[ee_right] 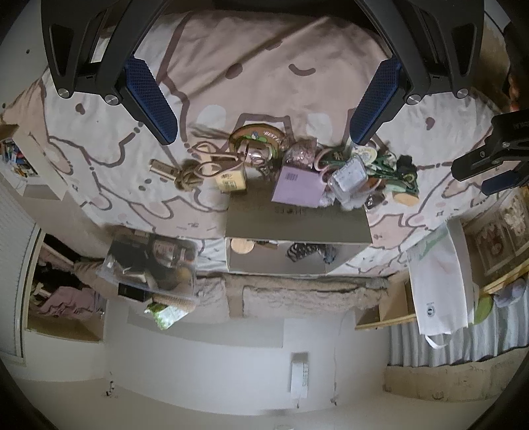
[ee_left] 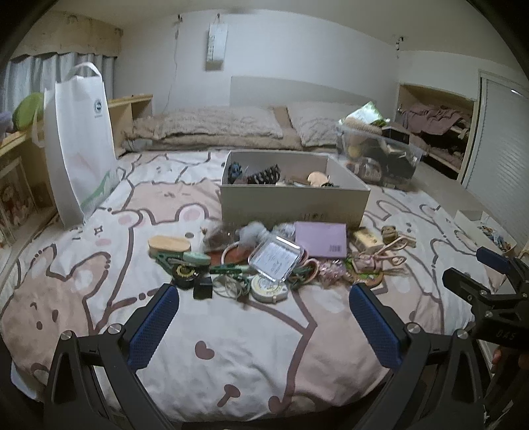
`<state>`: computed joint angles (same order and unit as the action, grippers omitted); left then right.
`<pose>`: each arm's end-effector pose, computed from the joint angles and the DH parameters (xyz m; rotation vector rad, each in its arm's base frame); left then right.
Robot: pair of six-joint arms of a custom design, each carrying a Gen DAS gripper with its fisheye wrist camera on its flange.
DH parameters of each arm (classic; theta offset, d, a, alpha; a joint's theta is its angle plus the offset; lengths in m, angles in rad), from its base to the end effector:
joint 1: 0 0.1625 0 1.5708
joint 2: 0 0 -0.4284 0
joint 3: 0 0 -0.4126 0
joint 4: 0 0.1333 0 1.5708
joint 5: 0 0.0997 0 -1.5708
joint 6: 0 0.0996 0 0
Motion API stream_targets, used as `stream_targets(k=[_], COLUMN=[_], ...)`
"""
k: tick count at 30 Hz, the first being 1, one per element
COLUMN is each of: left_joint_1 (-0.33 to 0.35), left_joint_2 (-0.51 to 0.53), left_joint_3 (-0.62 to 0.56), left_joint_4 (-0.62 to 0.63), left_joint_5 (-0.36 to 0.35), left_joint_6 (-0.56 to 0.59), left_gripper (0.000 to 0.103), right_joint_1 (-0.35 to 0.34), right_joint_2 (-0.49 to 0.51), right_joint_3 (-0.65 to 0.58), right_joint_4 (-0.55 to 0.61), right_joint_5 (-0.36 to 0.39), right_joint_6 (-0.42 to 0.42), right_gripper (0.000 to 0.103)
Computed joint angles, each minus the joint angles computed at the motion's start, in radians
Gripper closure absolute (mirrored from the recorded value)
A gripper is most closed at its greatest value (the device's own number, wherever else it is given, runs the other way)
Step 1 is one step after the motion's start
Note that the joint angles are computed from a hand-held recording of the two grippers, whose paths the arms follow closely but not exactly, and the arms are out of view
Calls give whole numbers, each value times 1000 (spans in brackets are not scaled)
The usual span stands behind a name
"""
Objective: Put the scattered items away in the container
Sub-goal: 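Move both tools down toward the item pile beside the white box, then close left tool on the black square block while right tool grasps the cork coaster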
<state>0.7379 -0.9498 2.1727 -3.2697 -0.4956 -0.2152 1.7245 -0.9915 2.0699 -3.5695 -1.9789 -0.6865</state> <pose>-0.2215 -0.5000 0.1266 0.3629 2.1764 -1.1101 0.1788 -0.5417 0.1814 0.7356 -2.2355 0.9919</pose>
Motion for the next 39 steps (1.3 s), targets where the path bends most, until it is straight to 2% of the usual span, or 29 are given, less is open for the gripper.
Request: stream_targets(k=[18, 25, 39], left_joint_1=[142, 213, 318], left_joint_2=[38, 44, 73], left_joint_3=[-85, -115, -178], left_joint_4=[140, 132, 213], left_joint_5=[-86, -177, -166], left_joint_6=[-54, -81, -140], left_gripper=[0, 0, 0], right_joint_1=[-52, -73, -111], right_joint_2=[98, 140, 220], right_joint_3=[-128, -184, -287], right_joint_4=[193, 256, 383], right_joint_5=[-46, -77, -144], right_joint_6=[75, 88, 116], right_gripper=[0, 0, 0])
